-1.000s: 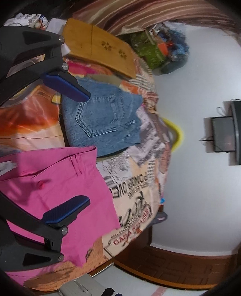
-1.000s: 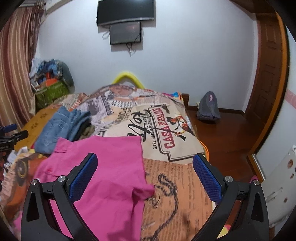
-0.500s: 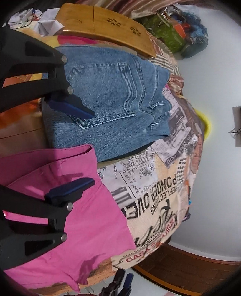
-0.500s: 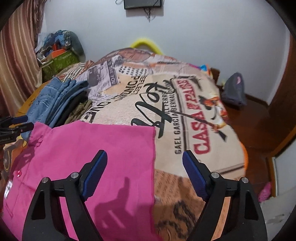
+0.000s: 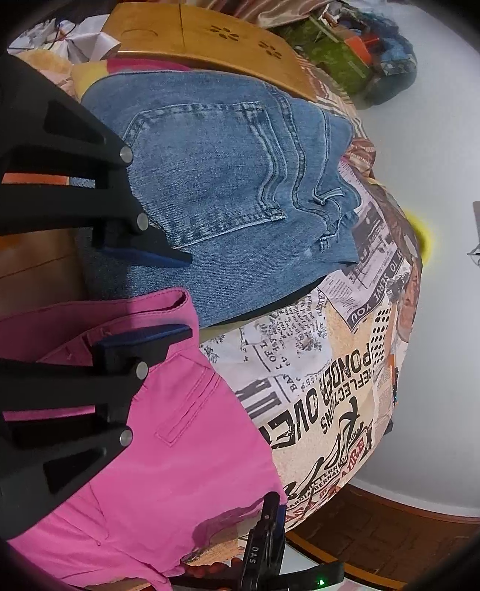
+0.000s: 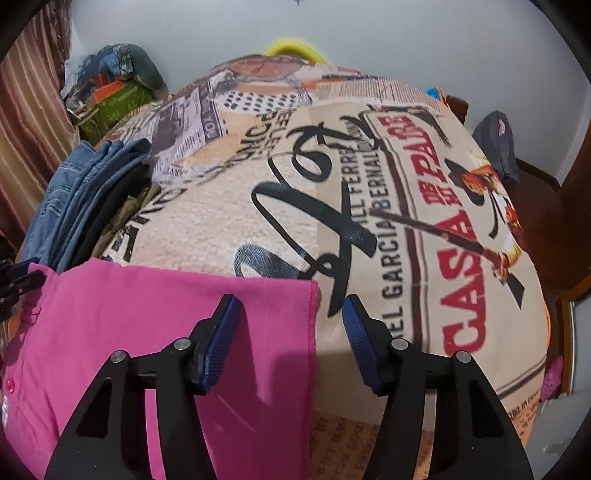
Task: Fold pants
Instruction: 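Lower both grippers to the pink pants' waistband and close on it, then lift the waistband with both grippers and fold it over onto the legs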
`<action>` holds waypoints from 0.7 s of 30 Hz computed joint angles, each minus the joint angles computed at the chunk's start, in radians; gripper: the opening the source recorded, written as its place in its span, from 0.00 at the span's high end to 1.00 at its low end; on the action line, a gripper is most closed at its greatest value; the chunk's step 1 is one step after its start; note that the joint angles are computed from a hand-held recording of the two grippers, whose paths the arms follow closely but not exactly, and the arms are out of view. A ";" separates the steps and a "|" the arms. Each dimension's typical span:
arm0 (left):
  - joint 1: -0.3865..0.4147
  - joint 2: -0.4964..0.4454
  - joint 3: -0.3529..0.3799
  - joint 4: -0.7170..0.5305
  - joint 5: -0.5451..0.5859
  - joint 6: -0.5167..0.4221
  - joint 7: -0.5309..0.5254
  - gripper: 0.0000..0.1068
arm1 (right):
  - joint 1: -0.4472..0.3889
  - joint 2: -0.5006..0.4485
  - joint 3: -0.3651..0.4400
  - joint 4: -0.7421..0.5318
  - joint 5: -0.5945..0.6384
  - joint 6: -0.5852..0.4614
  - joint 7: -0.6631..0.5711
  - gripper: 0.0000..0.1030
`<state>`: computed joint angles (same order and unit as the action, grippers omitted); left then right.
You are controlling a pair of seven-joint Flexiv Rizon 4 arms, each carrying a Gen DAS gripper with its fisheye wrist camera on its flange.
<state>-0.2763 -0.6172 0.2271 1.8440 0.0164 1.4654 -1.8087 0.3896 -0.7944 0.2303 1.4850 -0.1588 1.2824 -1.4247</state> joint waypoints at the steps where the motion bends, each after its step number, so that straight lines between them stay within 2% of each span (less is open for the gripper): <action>1: -0.010 -0.001 0.011 -0.003 0.003 -0.004 -0.007 0.74 | -0.002 0.000 0.005 0.002 0.000 0.008 -0.008 0.60; 2: -0.020 -0.002 0.022 -0.005 0.008 -0.006 -0.015 0.75 | -0.006 -0.002 0.013 0.000 0.001 0.009 -0.017 0.65; 4: -0.035 -0.001 0.037 -0.007 0.020 -0.007 -0.028 0.80 | -0.010 -0.002 0.023 -0.003 0.002 0.004 -0.034 0.85; 5: -0.034 0.003 0.035 -0.004 0.023 -0.004 -0.031 0.84 | -0.013 -0.003 0.030 -0.009 0.003 -0.004 -0.045 0.89; 7: -0.039 0.010 0.040 -0.004 0.030 -0.008 -0.036 0.89 | -0.008 0.003 0.025 -0.003 0.005 -0.002 -0.050 0.92; 9: -0.010 0.027 0.006 0.004 0.024 -0.008 -0.019 0.92 | 0.000 0.014 0.013 0.012 0.003 0.020 -0.049 0.94; 15: -0.014 0.083 0.005 0.000 0.036 0.013 -0.024 0.93 | -0.024 0.060 0.035 0.044 0.029 0.086 -0.047 0.95; 21: -0.054 0.164 0.030 0.023 0.077 0.035 -0.050 0.93 | -0.015 0.165 0.015 0.137 0.019 0.187 -0.008 0.95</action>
